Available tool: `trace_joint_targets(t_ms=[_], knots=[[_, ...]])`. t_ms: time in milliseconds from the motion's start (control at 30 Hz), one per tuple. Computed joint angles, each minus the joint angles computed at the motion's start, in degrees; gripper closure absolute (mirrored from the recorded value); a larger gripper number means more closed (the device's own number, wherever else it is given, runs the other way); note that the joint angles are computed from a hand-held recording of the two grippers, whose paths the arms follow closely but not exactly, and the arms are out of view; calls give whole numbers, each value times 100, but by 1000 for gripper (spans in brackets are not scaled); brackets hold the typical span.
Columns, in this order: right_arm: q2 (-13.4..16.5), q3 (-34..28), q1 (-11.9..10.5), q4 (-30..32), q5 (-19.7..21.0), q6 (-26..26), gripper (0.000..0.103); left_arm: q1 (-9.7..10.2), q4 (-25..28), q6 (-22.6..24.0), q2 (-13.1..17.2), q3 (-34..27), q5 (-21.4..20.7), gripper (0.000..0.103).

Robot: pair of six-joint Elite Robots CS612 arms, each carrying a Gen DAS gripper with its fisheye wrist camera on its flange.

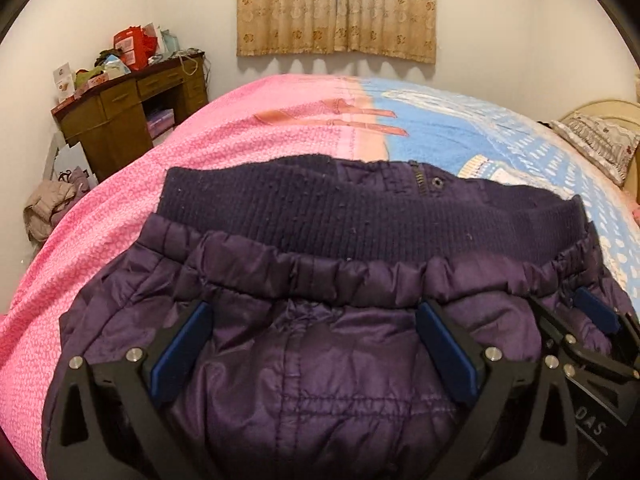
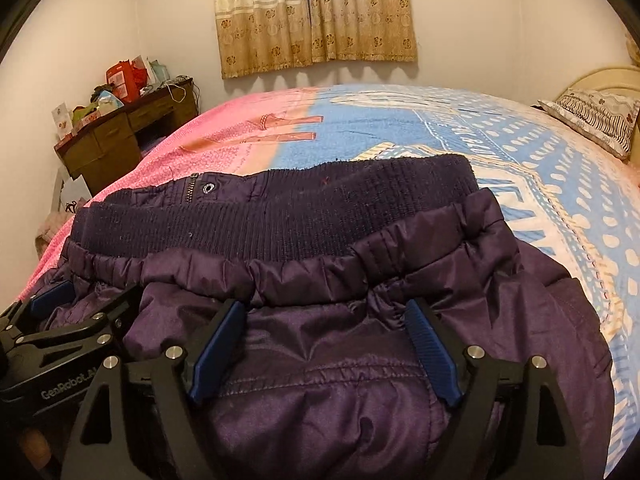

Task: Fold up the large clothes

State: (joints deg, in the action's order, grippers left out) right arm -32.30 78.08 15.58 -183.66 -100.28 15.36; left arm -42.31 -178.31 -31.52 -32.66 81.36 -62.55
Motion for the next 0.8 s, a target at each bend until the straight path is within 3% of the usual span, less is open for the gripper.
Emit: trace_joint_targets(t_ms=[100,167,233,333,400,500,567,667,800], knots=[[-19,12,22,44,-57,-116,19,34,-356,116,-145,271,-371,0],[-174,228,-31,-46,351,-305,19,-4,-728,85,-351,665,-295,0],[-406,721,-81,-777,598,-302,19,-58,-1231,151,-506,1028,-169,0],[-630,1249,-9,-1534,-43,-598,15,-102,-1943,375,-661,1519,98,0],[-716,1412,-28,-1405,-74,-666,13,-92,-1921,401,-679,1621,211,0],[-724,1412,-4,-754,-278,-765,13,-44,-1466,306,-607,1590,240,0],[-646,1419,-13,-703,-229,-959,11,-17,-1820,277,-500,1609,129,0],[-645,1437,-79,-582,-60,-859,10,1,-1811,276,-450,1567,61,0],[-599,1324,-17,-391,-309,-978,8,97,-1827,162,-465,1569,-283,0]])
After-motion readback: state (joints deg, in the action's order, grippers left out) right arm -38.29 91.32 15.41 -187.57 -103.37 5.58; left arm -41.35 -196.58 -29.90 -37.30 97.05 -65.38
